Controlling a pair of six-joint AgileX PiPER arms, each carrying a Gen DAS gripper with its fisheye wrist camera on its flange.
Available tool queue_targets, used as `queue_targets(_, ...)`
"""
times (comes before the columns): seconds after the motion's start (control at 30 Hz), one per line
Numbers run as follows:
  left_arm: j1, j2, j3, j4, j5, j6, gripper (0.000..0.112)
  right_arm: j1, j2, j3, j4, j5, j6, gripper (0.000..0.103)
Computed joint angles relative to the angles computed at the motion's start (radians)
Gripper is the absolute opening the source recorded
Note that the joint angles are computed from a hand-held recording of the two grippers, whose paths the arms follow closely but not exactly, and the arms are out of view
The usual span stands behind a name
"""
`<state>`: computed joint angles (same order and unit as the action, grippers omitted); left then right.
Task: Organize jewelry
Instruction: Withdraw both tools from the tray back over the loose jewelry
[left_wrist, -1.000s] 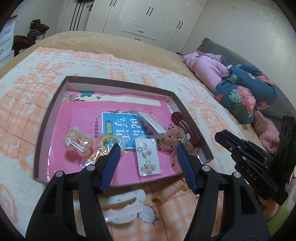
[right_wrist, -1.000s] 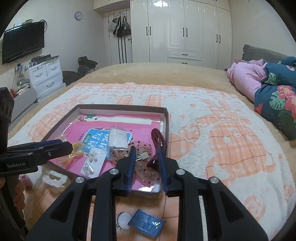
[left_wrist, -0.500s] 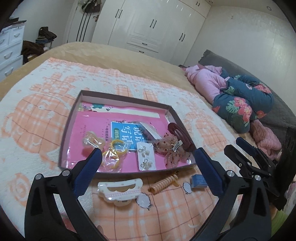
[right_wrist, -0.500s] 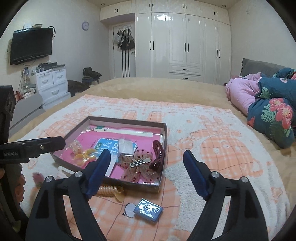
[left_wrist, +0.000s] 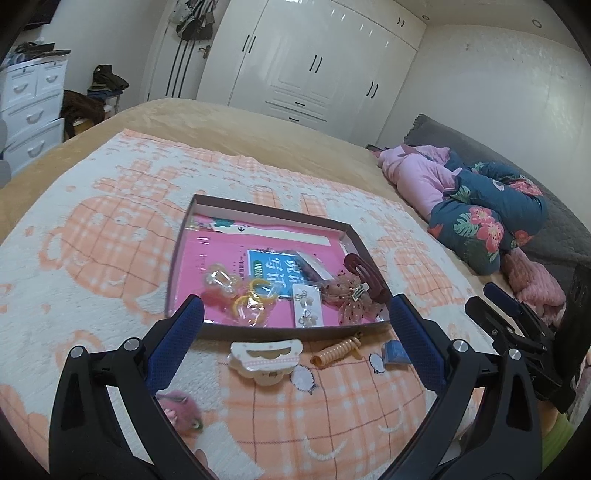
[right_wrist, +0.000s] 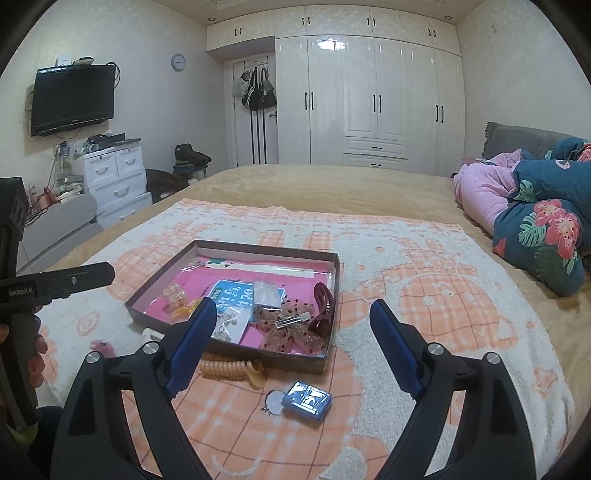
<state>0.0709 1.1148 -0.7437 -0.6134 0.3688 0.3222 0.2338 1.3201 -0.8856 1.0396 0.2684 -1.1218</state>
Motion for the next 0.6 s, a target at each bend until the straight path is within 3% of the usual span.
queue_targets(0.2,0.03,-0.063,0.036,0.025,0.023,-0.027,0.092,-0.008,-0.051,0.036,0.005,0.024,-0.006,0.084)
queue_targets(0.6,0.011,-0.164,0.138,0.234,0.019,-0.199,0.092,0.021,-0.103,0.127,0.003,0.016,-0.018,0.085)
